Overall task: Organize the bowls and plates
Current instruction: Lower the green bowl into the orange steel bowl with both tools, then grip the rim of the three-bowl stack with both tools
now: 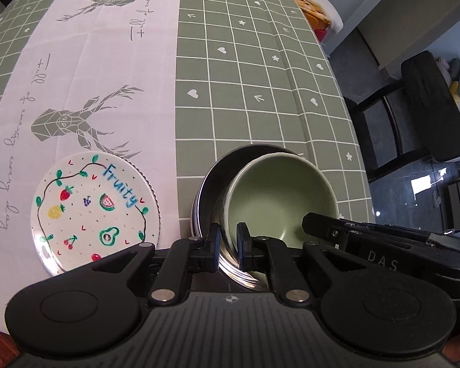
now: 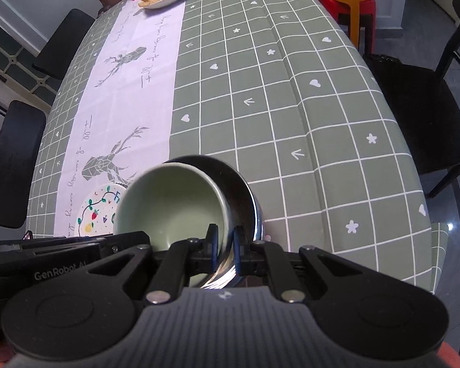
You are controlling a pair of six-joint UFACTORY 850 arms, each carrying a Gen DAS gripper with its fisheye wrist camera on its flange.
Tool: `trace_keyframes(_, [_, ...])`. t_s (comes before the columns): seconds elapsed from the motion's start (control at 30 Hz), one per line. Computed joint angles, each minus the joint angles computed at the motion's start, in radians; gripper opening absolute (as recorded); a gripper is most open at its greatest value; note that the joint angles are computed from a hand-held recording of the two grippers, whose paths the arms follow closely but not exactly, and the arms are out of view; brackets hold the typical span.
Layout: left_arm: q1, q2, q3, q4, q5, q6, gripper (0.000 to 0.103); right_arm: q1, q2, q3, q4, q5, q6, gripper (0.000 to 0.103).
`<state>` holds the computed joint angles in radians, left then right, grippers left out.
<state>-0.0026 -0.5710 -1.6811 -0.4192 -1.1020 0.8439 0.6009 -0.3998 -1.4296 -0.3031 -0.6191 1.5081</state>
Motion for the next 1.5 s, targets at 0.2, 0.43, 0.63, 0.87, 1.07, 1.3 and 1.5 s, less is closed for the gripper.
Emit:
trace_keyframes(0.2, [-0.018,-0.014,-0.01,0.044,0.007,-0.027,0.012,-0.01,-0.018,-0.009,0.019,-0.009,-0.022,0.006])
trace_keyframes(0.43, [-0.026,-0.015,-0.015,0.062,0.009,-0.043,0.013,-0.004,-0.036,-0.037,0.016,-0.051,-0.047,0.008])
trace_keyframes(0.63, [-0.015,0.008,-0.02,-0.005,0.03,0.009,0.021,-0.002,-0.041,-0.06,-0.002,-0.08,-0.052,0.013])
trace_keyframes(0.87, [0.005,0.021,-0.032,-0.077,0.026,0.079,0.023,0.014,-0.012,-0.063,-0.106,-0.094,0.007,0.019])
trace_keyframes(1.07, [0.041,0.034,-0.009,-0.198,0.015,0.226,0.045,0.032,0.03,-0.028,-0.231,-0.066,0.095,0.039])
trace_keyframes(1.3, [0.081,0.043,0.058,-0.298,0.052,0.375,0.072,0.009,0.071,0.096,-0.214,0.062,0.231,0.069])
trace_keyframes(1.5, [0.115,-0.039,0.028,-0.342,-0.019,0.253,0.081,-0.015,0.102,0.235,-0.238,0.281,0.437,0.072])
